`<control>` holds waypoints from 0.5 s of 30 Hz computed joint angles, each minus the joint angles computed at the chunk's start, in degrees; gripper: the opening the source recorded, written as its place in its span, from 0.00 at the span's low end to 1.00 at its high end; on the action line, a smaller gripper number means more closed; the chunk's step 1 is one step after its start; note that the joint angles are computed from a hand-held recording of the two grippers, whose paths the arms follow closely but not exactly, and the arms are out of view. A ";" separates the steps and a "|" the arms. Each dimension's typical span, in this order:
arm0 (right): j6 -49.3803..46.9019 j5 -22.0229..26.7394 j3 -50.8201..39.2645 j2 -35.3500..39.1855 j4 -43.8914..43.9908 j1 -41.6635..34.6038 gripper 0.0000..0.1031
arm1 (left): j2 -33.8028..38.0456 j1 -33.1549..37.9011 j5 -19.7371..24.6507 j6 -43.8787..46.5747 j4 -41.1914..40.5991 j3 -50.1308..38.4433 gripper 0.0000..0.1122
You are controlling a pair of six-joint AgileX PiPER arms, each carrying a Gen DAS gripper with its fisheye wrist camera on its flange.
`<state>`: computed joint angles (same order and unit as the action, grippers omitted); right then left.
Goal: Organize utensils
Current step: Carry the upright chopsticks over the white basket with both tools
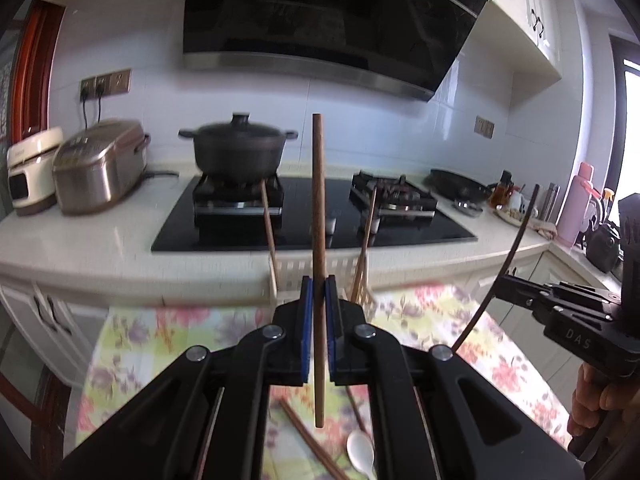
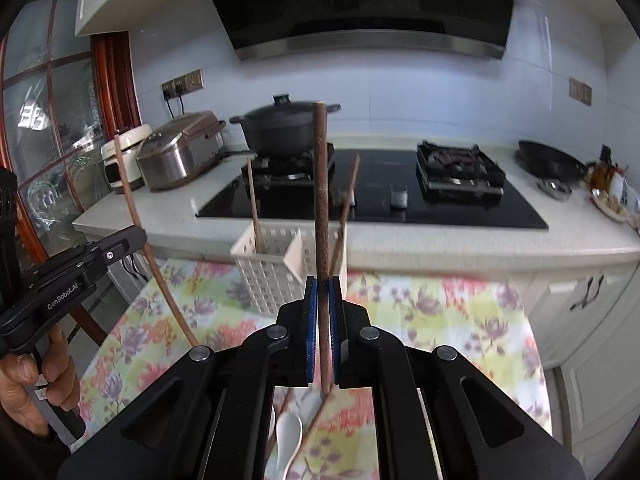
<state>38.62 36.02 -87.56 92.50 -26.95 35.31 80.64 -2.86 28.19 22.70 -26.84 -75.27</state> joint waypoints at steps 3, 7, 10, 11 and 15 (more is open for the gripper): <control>-4.25 2.06 -7.43 3.46 2.56 -1.09 0.06 | 3.29 -0.36 1.87 -1.92 1.59 -7.40 0.06; -9.12 5.19 -17.55 8.33 5.53 -2.35 0.06 | 8.37 -0.63 4.86 -4.55 3.80 -17.59 0.06; -13.36 8.44 -26.94 13.49 8.26 -3.40 0.06 | 12.68 -0.74 7.25 -6.33 5.33 -25.78 0.06; -14.36 9.30 -29.35 14.86 8.93 -3.61 0.06 | 14.42 -0.90 7.94 -6.99 6.05 -28.83 0.06; -18.30 13.23 -40.56 21.61 12.07 -4.69 0.06 | 21.03 -1.10 10.69 -9.29 8.06 -39.31 0.06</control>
